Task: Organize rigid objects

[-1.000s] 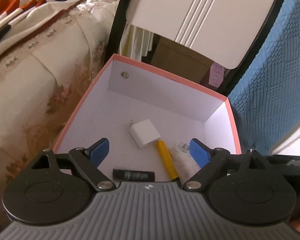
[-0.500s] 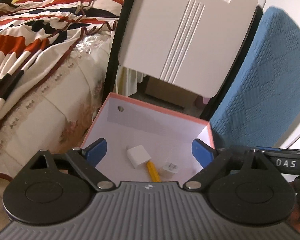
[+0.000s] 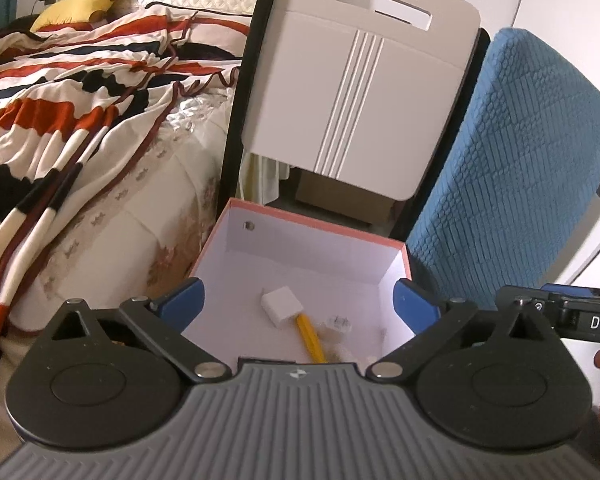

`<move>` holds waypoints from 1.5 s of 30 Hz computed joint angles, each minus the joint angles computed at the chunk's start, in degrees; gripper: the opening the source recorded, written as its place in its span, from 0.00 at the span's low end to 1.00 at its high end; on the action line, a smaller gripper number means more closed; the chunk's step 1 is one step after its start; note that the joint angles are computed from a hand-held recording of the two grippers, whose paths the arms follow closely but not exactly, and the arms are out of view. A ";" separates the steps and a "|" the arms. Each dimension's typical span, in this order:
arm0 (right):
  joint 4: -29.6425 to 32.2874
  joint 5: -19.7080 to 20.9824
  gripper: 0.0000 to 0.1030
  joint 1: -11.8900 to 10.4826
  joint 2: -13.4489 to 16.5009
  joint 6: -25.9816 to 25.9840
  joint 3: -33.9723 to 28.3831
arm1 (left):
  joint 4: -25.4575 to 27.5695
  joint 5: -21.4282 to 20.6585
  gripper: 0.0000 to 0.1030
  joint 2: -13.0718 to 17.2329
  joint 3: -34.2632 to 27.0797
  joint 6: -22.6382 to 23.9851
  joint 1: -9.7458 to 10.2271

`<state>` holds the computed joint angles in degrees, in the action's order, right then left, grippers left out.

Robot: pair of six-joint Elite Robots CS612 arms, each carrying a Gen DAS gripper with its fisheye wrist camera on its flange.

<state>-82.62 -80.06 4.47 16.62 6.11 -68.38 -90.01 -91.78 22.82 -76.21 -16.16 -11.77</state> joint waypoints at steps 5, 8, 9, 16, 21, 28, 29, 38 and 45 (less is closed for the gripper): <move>2.77 -1.32 0.79 0.39 1.23 -0.79 -3.28 | 0.88 1.62 0.99 1.98 -4.05 -1.16 -0.47; 4.52 -1.25 0.79 0.45 1.85 -0.30 -4.96 | 1.34 0.62 0.99 2.94 -5.82 -1.74 -0.35; 4.95 -0.88 0.79 0.44 2.11 -0.39 -5.52 | 1.63 0.89 0.99 3.26 -6.44 -1.68 -0.43; 8.19 -2.56 0.79 0.77 3.46 0.33 -8.41 | 4.44 1.26 0.99 4.46 -9.12 -2.72 -0.62; 9.83 -2.39 0.79 0.76 4.34 1.21 -9.92 | 6.31 -0.46 0.99 4.79 -9.97 -3.17 -0.45; 10.68 -3.46 0.79 0.82 4.56 2.07 -10.13 | 8.65 -0.45 0.99 5.00 -10.40 -2.62 -0.74; 10.73 -3.37 0.79 0.78 4.59 2.14 -10.16 | 8.83 -0.52 0.99 5.04 -10.46 -2.74 -0.77; 11.56 -1.58 0.79 0.61 4.70 2.67 -10.24 | 10.63 -1.08 0.99 4.92 -10.28 -3.34 -0.73; 12.25 -1.59 0.79 0.56 4.76 2.78 -10.18 | 11.30 -0.68 0.99 5.04 -10.47 -2.43 -1.02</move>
